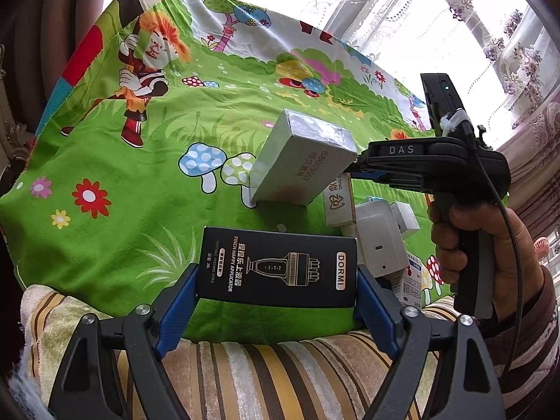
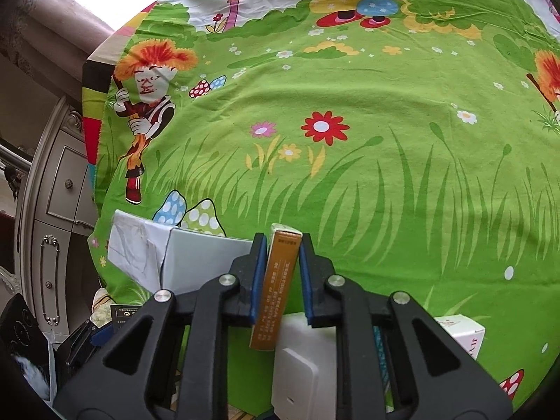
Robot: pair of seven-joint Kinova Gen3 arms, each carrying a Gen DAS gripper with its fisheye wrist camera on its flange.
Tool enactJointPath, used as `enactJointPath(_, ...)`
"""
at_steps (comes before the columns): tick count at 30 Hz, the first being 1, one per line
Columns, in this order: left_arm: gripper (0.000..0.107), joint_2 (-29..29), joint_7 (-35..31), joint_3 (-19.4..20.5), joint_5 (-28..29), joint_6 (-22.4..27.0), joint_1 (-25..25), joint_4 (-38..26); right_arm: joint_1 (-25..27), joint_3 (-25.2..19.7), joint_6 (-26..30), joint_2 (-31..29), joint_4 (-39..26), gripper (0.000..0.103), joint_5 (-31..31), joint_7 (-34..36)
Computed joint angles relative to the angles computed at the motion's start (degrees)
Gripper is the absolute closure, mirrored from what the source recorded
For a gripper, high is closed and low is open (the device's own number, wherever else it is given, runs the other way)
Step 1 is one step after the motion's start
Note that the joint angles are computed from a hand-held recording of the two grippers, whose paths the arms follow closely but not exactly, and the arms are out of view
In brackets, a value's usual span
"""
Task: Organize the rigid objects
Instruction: 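Grasp the black DORMI box with the left tool while the right grasps the narrow tan box, then carry both boxes over the storage box while the right tool opens to drop the tan box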
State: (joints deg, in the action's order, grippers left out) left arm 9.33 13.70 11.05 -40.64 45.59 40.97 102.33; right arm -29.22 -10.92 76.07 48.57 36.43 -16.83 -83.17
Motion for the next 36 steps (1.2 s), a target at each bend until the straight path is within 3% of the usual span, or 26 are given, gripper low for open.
enactJointPath(12,0.022,1.42,3.44,0.96,-5.54,5.59,4.16,-3.86,8.19,-3.98,-15.2,-15.43,22.99,0.084,-7.57,6.78)
enactJointPath(20,0.022,4.88,0.39,0.68,-6.17,6.94,7.57,-9.73,13.74,-4.0,-24.4,-27.78,41.44,0.084,-13.11,14.65)
enactJointPath(28,0.022,9.35,-6.25,-1.0,-3.71,7.36,10.99,-17.5,20.47,-1.42,-25.14,-34.9,51.82,0.084,-21.27,23.44)
enactJointPath(36,0.022,14.67,-15.96,-3.06,1.3,6.31,13.37,-26.38,27.5,4.99,-22.91,-40.12,58.89,0.084,-26.8,30.08)
